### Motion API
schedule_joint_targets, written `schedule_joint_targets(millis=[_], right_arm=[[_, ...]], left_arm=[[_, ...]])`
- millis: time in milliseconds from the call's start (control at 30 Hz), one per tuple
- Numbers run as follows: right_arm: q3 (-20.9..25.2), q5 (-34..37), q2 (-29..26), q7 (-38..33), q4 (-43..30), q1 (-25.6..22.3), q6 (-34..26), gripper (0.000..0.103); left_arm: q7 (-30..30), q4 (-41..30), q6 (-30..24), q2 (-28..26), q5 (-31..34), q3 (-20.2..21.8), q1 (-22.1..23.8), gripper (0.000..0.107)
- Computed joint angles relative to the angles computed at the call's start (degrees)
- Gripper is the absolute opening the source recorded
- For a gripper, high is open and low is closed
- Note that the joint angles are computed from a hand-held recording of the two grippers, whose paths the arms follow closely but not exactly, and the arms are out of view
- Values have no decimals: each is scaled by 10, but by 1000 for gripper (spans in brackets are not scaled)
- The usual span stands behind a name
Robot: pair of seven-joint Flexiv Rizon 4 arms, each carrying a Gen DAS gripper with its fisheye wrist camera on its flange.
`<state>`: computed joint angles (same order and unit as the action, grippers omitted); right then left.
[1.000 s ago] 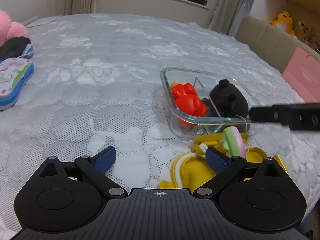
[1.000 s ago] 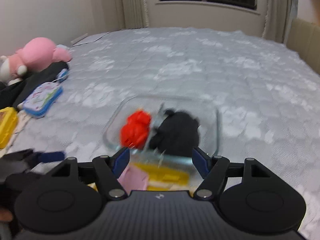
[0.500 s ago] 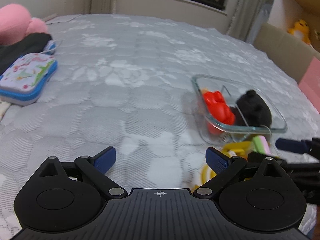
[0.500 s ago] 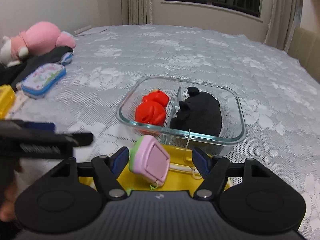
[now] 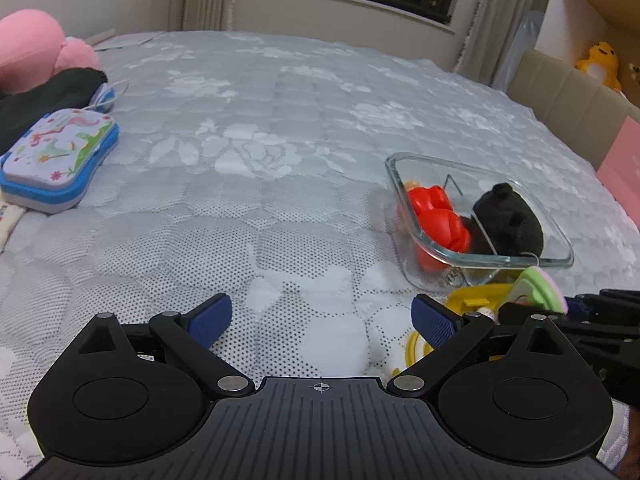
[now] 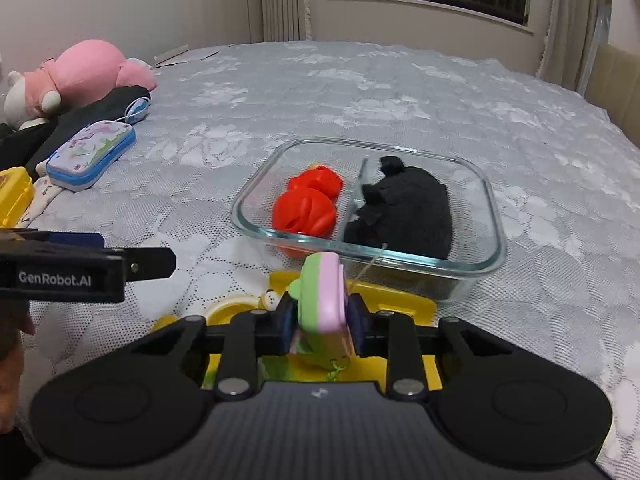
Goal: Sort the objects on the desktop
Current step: 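Lift the keychain toy and carry it to the glass container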
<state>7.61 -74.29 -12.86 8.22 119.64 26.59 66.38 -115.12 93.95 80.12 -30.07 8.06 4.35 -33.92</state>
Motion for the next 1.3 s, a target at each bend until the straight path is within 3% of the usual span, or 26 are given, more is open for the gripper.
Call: schedule_joint_targets(millis=[433,700,1033,1167,1300], right_arm=[[6,-20,62,14,17,-39,1,30],[6,-65,74,6,-18,-58,-49,30],[-9,-110,37,12,-74,-68,-85,30],[-18,-78,5,7,-83,-70,-71,29],[-30,-30,-18,27,-78,-78,-20,25]], left_arm=[[17,-4,-3,-5,-1,-9,0,99],[24,-9,-6,-9,-2,-10,-2,99],[34,-16,-14,-15,-5,-14,-2,100],[36,-17,-14,-16,-9,-16,0,100],[35,-15,-12,-15,-9,-14,0,100]])
